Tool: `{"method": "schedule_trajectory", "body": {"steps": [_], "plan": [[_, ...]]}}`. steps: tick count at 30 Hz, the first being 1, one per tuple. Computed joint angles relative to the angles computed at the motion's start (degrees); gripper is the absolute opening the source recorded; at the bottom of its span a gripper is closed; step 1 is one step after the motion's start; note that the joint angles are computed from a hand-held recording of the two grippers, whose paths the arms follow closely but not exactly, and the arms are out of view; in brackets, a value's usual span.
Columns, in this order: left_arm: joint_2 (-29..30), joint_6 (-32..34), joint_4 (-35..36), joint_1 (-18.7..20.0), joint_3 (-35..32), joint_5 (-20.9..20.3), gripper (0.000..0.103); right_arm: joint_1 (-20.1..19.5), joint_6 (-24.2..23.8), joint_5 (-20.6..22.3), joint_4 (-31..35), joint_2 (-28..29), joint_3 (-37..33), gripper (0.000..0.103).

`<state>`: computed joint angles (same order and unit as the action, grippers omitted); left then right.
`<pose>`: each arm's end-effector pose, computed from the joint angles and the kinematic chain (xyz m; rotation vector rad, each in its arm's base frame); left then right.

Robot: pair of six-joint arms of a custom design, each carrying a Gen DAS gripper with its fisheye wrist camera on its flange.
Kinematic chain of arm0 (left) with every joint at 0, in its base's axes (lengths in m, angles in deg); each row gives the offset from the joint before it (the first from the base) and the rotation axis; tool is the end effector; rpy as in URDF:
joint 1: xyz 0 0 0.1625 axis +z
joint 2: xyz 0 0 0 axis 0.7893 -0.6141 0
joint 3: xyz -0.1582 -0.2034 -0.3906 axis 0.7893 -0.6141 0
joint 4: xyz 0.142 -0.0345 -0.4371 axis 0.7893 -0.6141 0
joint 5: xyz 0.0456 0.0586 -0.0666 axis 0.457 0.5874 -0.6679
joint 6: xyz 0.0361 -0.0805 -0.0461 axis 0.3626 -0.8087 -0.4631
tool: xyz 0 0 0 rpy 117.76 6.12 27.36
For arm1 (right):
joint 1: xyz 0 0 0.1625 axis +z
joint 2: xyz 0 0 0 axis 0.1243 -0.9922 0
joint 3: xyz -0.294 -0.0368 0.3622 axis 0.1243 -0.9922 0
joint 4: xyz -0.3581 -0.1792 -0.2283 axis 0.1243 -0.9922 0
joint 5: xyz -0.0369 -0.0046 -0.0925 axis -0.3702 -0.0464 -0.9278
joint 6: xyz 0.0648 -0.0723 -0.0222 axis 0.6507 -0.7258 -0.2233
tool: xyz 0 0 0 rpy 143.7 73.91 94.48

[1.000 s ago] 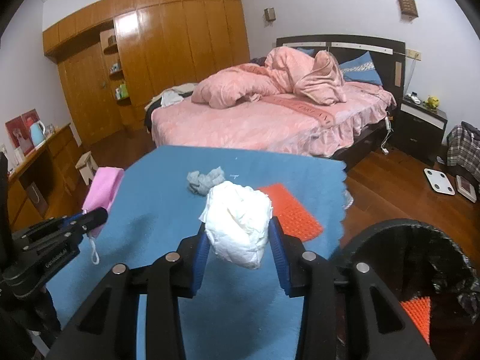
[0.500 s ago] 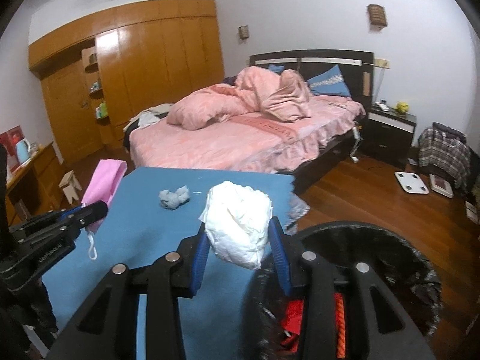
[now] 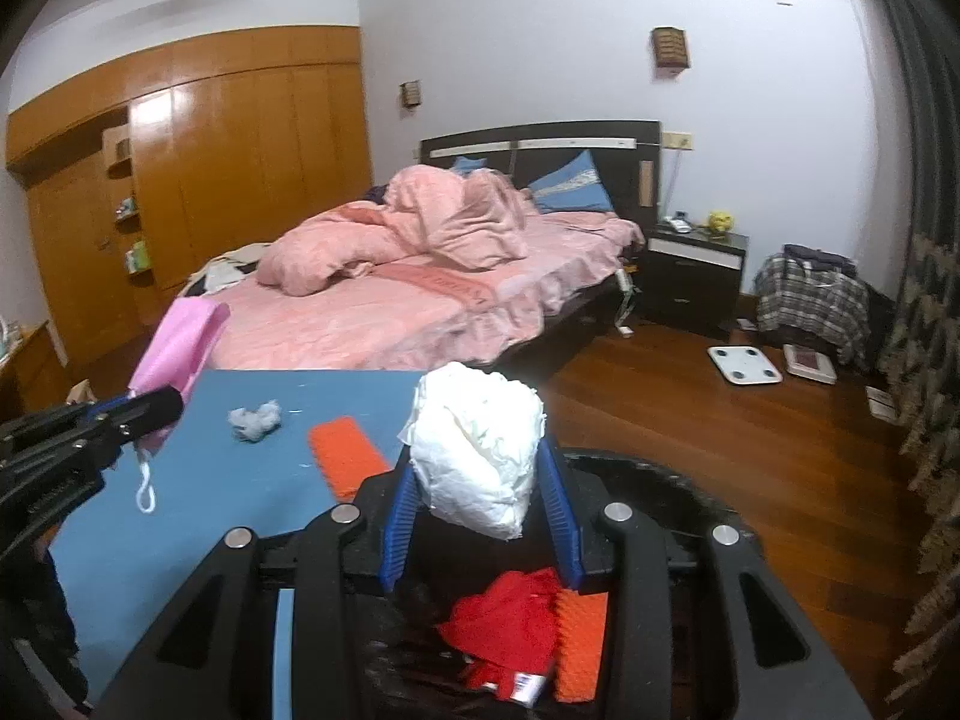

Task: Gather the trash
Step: 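Carry the tissue ball and pink mask over the black bin, then open both tools to drop the tissue and mask into the bin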

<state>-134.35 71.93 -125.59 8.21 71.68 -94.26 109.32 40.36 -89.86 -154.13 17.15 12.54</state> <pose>-0.1262 -0.6038 0.3897 0.7611 2.2616 -1.1406 0.3899 -0.6176 0.0745 0.5657 -2.2318 1.2419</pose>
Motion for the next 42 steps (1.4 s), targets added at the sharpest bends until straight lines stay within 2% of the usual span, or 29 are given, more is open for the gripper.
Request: {"method": "schedule_trajectory", "body": {"steps": [9, 16, 37, 40, 42], "plan": [[2.59, 1.95, 0.72, -1.42, -0.47, -3.8, 0.008, -1.44, -0.99, -3.47, -3.73, -2.5, 3.11, 0.039], [4.94, 3.14, 1.05, -1.46, -1.09, -6.37, 0.008, -2.68, -1.04, -4.45, -4.66, -3.88, 4.56, 0.039], [13.23, 4.11, 4.72, 1.51, -6.34, -12.53, 0.009, -6.04, 0.5, -5.61, -4.01, -4.69, 5.82, 0.04], [14.01, 3.9, 6.85, 2.25, -7.56, -14.38, 0.017, -6.58, 1.39, -5.28, -3.23, -4.73, 5.94, 0.041], [14.32, 3.64, 7.34, 2.77, -8.05, -15.24, 0.032, -6.83, 1.73, -5.59, -2.79, -4.62, 5.88, 0.045]]}}
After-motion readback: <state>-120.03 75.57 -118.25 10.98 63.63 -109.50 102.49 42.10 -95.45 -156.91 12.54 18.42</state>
